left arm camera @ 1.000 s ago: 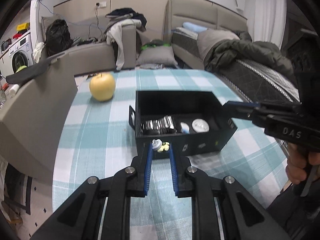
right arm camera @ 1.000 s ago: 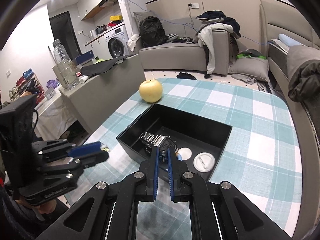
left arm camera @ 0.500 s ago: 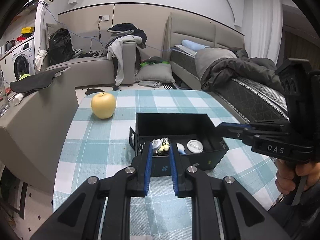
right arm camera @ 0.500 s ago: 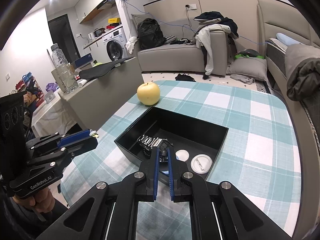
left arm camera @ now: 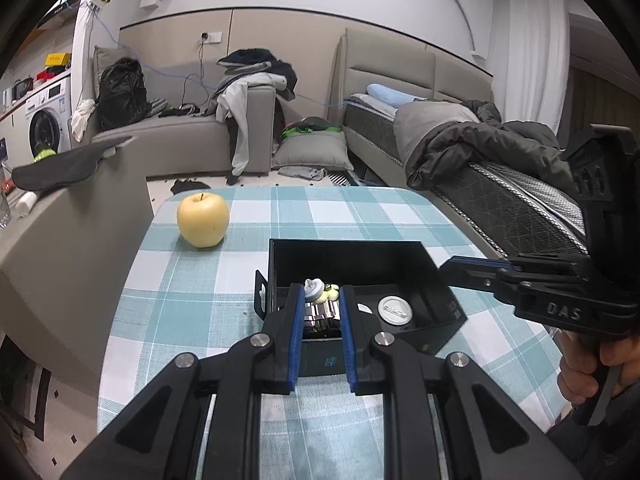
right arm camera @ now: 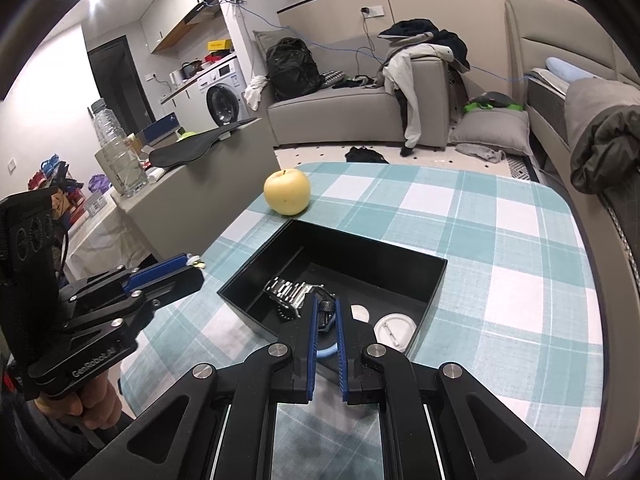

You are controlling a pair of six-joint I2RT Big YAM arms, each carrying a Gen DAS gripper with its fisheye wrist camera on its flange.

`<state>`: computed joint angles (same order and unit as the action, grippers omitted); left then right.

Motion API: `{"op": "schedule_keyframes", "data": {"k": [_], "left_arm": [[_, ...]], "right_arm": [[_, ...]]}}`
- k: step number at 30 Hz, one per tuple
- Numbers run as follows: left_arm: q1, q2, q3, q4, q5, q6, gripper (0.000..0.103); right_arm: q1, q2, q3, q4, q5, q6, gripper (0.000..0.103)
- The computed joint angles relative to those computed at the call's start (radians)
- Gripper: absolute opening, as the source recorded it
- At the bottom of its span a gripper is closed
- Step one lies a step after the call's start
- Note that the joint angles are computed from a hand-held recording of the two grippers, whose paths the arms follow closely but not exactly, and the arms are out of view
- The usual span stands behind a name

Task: Organize jewelry
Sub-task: 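Release the stud into the box with the right tool while the left tool drops the earrings in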

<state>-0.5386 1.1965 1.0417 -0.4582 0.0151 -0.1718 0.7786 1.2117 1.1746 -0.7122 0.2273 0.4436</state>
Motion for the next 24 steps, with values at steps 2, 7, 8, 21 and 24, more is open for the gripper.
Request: {"op": "schedule_keyframes", "data": {"k": [2, 7, 8, 21, 24], "left_arm": [[0.004, 0.023, 0.013, -0.003, 0.008, -0.012, 0.012], [-0.006, 0.054, 0.032, -0.013, -0.002, -0.010, 0.012], [-0.008, 0.053, 0.032, -0.017, -0.004, -0.014, 0.012], [-0.029, 0.089, 0.062, -0.063, -0.028, -0.020, 0.012], [-0.029, 0.094, 0.063, -0.068, -0.034, -0.025, 0.012]], "right_arm": [[-0.004, 0.008, 0.004, -0.002, -0.003, 0.000, 0.008], [-0.016, 0.033, 0.012, -0.012, -0.004, 0.002, 0.008], [-0.020, 0.040, 0.012, -0.014, -0.003, 0.005, 0.008], [-0.031, 0.075, 0.018, -0.051, -0.006, 0.027, 0.008], [-0.031, 0.077, 0.018, -0.056, -0.009, 0.028, 0.010]]}}
